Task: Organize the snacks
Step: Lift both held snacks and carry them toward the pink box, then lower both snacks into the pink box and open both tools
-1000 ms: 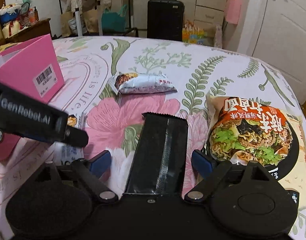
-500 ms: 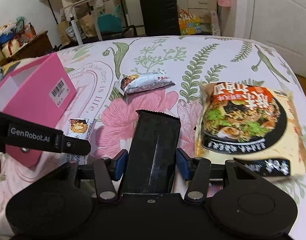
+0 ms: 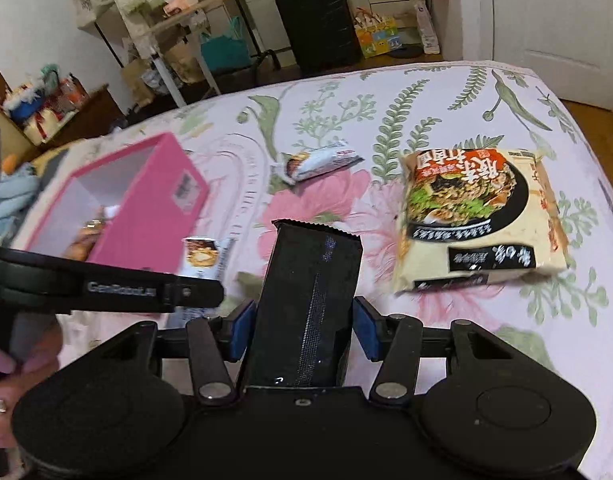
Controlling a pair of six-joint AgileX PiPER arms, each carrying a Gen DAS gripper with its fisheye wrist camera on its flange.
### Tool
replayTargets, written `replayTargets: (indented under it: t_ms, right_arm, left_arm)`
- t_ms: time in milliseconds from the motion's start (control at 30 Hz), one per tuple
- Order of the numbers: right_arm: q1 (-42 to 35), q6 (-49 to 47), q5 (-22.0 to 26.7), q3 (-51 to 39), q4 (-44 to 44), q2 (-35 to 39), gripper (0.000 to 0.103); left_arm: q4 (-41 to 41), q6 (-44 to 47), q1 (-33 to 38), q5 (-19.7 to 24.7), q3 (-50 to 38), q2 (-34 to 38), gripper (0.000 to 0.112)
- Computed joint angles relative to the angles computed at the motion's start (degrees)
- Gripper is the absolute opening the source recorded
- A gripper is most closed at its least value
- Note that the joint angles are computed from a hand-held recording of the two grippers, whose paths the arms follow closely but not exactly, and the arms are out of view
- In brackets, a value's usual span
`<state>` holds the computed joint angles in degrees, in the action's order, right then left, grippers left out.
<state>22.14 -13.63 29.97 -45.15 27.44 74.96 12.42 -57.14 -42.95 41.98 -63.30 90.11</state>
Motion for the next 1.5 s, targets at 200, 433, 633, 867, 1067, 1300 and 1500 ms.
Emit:
replayTargets:
  t_ms: [200,433,633,867,1067,1300,1500]
  right_arm:
    - [4.93,7.68,3.58,-0.40,-4.79,-6.25,0.057]
    - [12.96,15.85,7.67,-4.25,-11.19,-9.87,0.057]
    - [21.04,22.64,9.37,-10.26,-17.95,-8.67,0.057]
    - [27.55,24.59,9.19,-19.45,-22.62,-0.43,0.057]
    - [29.60,24.17,6.75,-27.46,-22.95,11.17,0.057]
    - [29.80,26.31,5.94,-37.23,-23.22,24.27,0.057]
    - [31.02,25.93,4.27,-42.88,-27.02,31.49,0.057]
  left_arm:
    - [-2.51,1.72,-1.22,5.84,1.64,-6.47,0.027]
    - [1.78,-1.42,-3.17,12.25,3.37,-16.00,0.027]
    - [5.67,-0.62,-3.69,20.06,3.19,-24.23,0.027]
    - [1.94,12.07,8.26,20.47,5.14,-28.83,0.027]
    - [-2.27,25.09,23.06,14.63,8.76,-25.79,0.027]
    - [-6.29,37.97,35.15,4.50,11.77,-20.59,0.027]
    - [-16.69,45.84,43.44,-4.42,16.76,-18.96,0.027]
